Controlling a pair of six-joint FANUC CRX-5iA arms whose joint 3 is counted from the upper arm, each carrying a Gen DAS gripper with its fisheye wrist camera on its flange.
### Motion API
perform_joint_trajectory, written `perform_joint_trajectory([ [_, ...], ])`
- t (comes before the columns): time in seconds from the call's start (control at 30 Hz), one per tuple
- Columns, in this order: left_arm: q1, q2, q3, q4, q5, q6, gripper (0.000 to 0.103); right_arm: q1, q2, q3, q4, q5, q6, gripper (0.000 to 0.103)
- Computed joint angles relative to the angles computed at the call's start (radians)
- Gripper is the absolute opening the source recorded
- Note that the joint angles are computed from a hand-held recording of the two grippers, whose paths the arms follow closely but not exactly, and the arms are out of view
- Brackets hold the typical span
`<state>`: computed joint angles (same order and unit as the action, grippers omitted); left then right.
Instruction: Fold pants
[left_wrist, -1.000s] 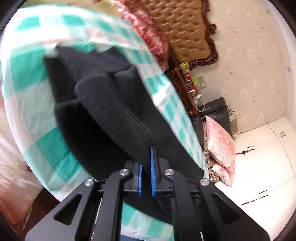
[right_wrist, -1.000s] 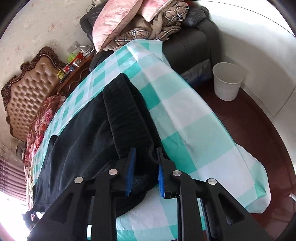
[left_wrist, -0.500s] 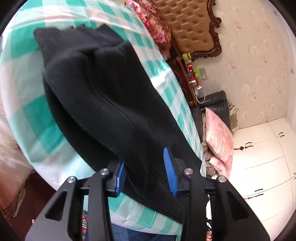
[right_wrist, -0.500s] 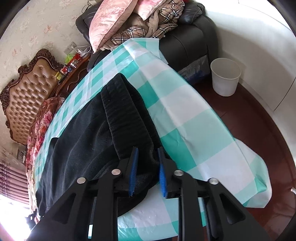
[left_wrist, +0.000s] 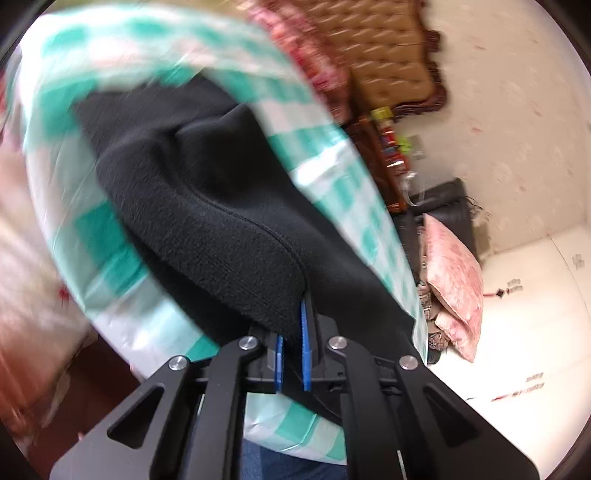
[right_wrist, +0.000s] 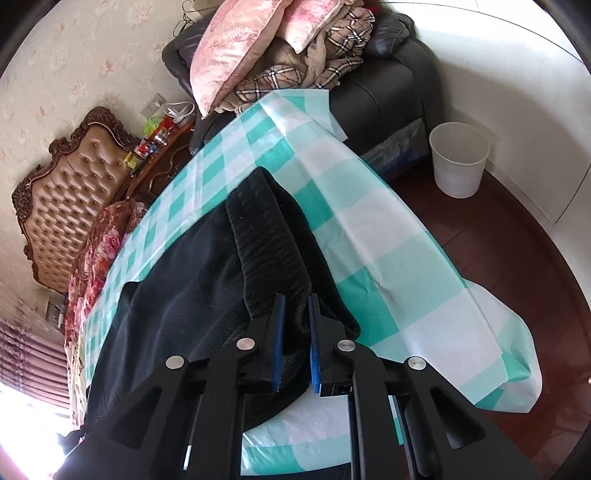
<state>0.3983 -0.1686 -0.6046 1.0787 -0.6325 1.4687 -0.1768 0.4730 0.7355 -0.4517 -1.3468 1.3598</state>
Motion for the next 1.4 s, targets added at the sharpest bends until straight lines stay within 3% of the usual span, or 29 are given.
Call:
perform_joint_trajectory([
  [0.17,-0.010,-0.035,0.024,0.012,0.025,-0.053,0.007,-0.017,-0.032,0.016,-0.048,0.007,0.030,0.009],
  [0.37,0.008,-0.002,0.019,-0.008,-0.012,0.012,0.007,-0.017,0.004,0.029,-0.025,-0.029,-0.011,0.009],
  [0.5,0.008,-0.035,0.034,-0.013,0.001,-0.016,0.007,-0.026,-0.013,0.028,-0.049,-0.027,0.011,0.009],
  [0.73,0.020,0.009,0.032,-0.093,-0.021,0.063,0.007,0.011,0.001,-0.017,0.046,-0.012,0.010,0.010],
  [0.83,0.027,0.029,-0.006,-0.052,-0.036,0.036,0.009,0.025,-0.012,-0.047,0.087,0.013,0.027,0.010],
  [0.9,0.022,0.027,-0.028,-0.001,-0.021,-0.004,0.017,0.057,-0.021,-0.064,0.173,0.028,0.024,0.015],
  [0.93,0.019,0.026,-0.036,0.024,-0.011,-0.028,0.029,0.073,-0.030,-0.080,0.220,0.040,0.018,0.022],
  [1.0,0.025,0.009,-0.052,0.032,0.018,-0.036,0.042,0.104,-0.054,-0.120,0.325,0.079,-0.014,0.028],
  [1.07,0.029,-0.003,-0.075,0.078,0.035,-0.070,0.042,0.139,-0.093,-0.186,0.482,0.161,-0.091,0.045],
  [1.17,0.026,-0.017,-0.108,0.168,0.064,-0.143,0.042,0.148,-0.112,-0.183,0.491,0.227,-0.066,0.059],
  [1.27,0.026,-0.011,-0.118,0.212,0.073,-0.181,0.040,0.180,-0.061,-0.081,0.455,0.213,0.046,0.064],
  [1.3,0.029,-0.013,-0.121,0.210,0.073,-0.188,0.031,0.189,-0.037,-0.043,0.431,0.207,0.092,0.067],
  [1.4,0.039,-0.007,-0.104,0.151,0.084,-0.174,0.021,0.243,0.103,0.141,0.427,0.144,0.155,0.069],
])
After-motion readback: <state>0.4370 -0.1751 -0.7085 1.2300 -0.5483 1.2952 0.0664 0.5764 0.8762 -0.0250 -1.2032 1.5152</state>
